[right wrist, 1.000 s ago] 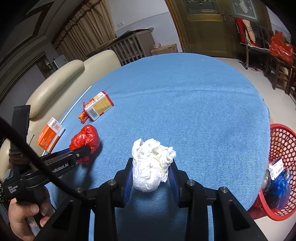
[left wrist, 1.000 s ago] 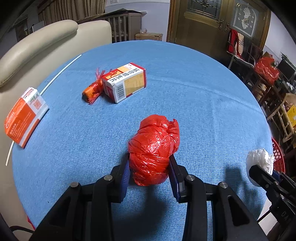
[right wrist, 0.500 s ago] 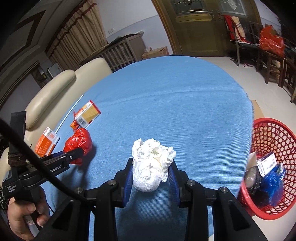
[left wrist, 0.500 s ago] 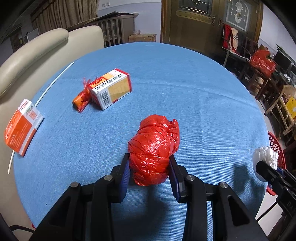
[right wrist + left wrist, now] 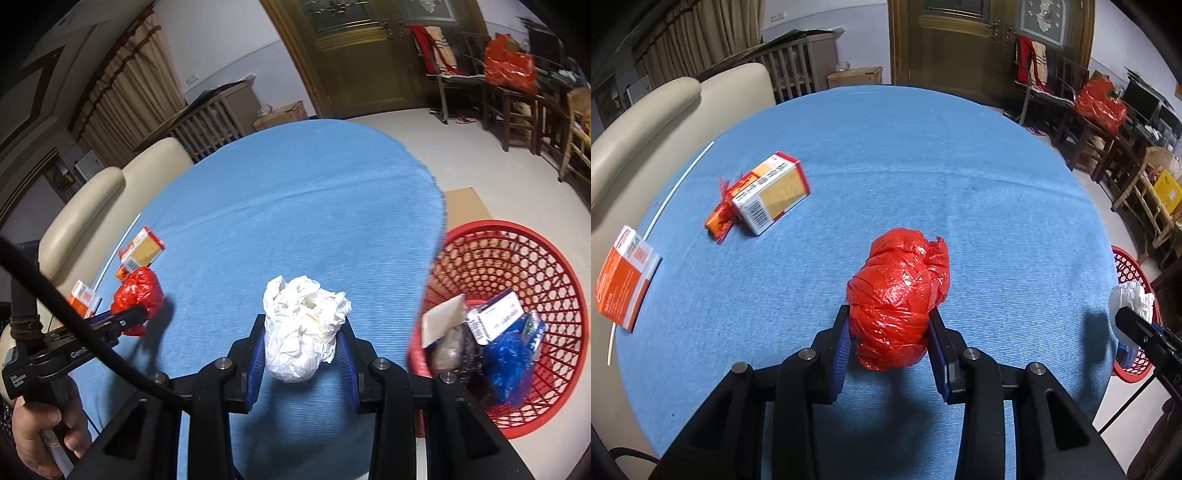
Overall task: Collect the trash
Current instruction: 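Carry the tissue and red bag with both tools over the red wastebasket, then open the right tool to drop the tissue while the left tool drops the red bag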
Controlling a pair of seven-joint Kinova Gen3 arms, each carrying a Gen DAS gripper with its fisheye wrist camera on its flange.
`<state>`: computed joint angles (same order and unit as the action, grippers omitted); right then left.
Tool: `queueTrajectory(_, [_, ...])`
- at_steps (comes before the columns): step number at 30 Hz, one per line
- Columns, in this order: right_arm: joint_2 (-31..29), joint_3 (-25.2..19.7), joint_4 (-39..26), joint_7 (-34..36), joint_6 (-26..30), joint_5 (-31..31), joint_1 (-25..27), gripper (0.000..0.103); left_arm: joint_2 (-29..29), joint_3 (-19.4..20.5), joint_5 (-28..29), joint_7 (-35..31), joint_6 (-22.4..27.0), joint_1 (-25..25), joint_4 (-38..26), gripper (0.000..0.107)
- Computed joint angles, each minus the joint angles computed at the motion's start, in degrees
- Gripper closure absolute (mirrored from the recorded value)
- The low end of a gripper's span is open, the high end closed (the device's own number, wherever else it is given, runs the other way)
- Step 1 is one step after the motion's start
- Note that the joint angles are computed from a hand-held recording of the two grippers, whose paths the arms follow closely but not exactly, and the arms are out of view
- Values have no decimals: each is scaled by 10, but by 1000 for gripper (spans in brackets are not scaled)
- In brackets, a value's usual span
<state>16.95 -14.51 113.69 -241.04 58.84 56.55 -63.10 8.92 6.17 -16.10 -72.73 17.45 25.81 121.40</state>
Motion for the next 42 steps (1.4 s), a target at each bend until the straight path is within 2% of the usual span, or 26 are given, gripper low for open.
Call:
queueTrajectory(9, [-34,-25,55,-70,50,-45,-15,65,9,5,-18,22,4,33,-13,68])
queueTrajectory(16, [-65,-52,96,-123,92,-93,-18,65,11,32,6,-5,7,44,-25,68])
queueTrajectory(22, [-92,-68,130,-133,99,-128,-2,65,15,49,27,-31,7,60,-36,68])
queueTrajectory(25, [-100,-74,143,-134,99,-137,8,65,20,45,23,-28,10,82,-44,68])
queueTrajectory(27, [-108,-74,155,-133,85,-143,20,63,22,43,18,-25,12,95,-49,68])
queueTrajectory(29, [-112,-74,164,-135,75,-153,32,43,27,44,16,-24,15,104,-56,68])
queueTrajectory(30, [-115,-74,169,-138,69,-160,37,25,27,45,17,-25,15,107,-58,68])
queueTrajectory(32, [-120,-83,181,-157,69,-165,41,23,29,43,11,-21,18,118,-62,68])
queueTrajectory(37, [-122,-107,185,-246,127,-192,-2,23,40,52,13,-30,22,130,-76,68])
queueTrajectory(42, [-124,-136,180,-301,169,-218,-35,23,57,85,54,-79,38,123,-102,68])
